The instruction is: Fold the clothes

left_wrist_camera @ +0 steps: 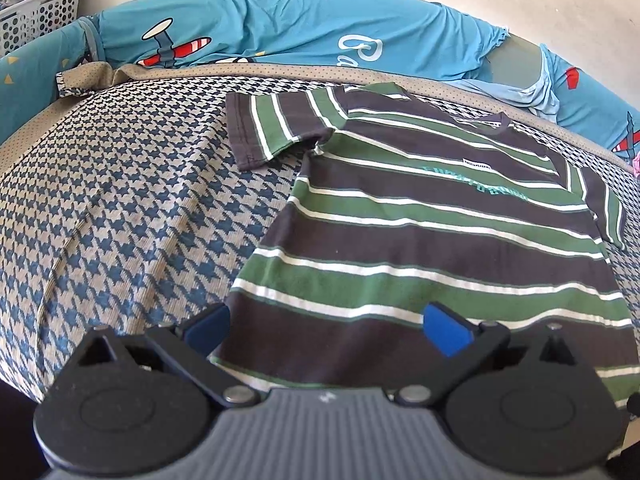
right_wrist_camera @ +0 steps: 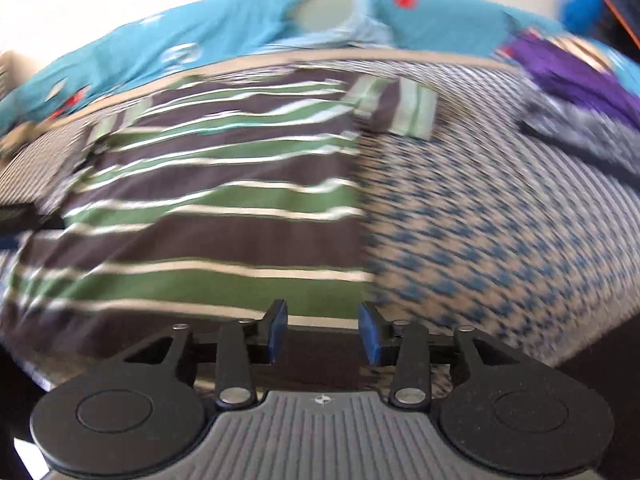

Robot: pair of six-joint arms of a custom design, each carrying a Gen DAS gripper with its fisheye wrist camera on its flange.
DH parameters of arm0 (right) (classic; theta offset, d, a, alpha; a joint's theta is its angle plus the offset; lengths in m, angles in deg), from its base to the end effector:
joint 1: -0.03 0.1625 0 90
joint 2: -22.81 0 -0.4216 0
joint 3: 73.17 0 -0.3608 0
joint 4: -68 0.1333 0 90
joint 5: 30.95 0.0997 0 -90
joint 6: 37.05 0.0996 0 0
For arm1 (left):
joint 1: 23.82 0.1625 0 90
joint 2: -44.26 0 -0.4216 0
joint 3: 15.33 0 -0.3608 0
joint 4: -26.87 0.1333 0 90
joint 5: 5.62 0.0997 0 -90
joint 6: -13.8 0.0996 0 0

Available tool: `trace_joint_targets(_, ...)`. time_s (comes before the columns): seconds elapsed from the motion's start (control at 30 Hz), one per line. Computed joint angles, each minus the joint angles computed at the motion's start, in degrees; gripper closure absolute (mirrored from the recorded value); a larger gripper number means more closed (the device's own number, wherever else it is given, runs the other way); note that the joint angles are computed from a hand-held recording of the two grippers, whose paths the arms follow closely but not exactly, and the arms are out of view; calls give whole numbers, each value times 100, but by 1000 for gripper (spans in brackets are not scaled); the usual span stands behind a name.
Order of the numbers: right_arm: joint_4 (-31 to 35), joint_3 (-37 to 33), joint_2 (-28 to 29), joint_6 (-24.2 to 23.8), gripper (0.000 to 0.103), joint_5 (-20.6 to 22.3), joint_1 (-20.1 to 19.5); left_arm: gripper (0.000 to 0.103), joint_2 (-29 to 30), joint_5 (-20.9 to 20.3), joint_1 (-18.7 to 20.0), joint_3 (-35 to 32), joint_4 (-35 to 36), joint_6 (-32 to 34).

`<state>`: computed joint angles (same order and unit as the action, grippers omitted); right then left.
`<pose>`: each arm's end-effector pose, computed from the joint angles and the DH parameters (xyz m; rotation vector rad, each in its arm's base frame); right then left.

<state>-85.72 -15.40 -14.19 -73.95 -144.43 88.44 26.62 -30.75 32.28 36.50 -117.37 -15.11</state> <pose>0.0711 -0.8116 0.2893 0.5459 -2.3682 0.7338 -0.2654 -0.7956 0.0820 -0.1462 2.1365 -1.0258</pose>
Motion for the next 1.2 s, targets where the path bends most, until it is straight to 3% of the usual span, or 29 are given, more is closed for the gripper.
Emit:
trace_joint_targets(0.13,493,-277,26,839,54,42,-119,0,29,-35,6,-51,40,-19)
trace_joint_targets(0.33,1229,-582,57,1625,51,403,-265,0,34,-50,12,-68,71,-38)
trace_joint_targets(0.47,1117,-519,57,1579,49,401,-262,0,4,-59,21,-34,103,-132)
trace_joint_targets(0.67,1201,-495,27,1658,65,544,-287,0,-8,-6,32,-48,266,-331)
trace_joint_targets(0.7,1167,-469,18,1623,72,530,-281,0,-5,13,32,-54,296,-351)
trace_joint_targets(0.73,1121,-421,-4,1570,86,554,-279,0,-3,32,31,-60,325,-369)
trace_joint_targets(0.8,1011,-310,-54,1451,99,534,-261,0,-19,63,33,-39,375,-423)
trace_joint_targets(0.93,500,-94,-97,1145,100,41,-141,0,-72,86,43,15,529,-618)
trace_joint_targets(1.1,526,-77,-113,1099,101,-326,-106,0,-118,128,57,16,857,-907)
trace_joint_targets(1.2,378,-45,-12,652,102,-636,-55,0,-140,170,58,14,1054,-1077)
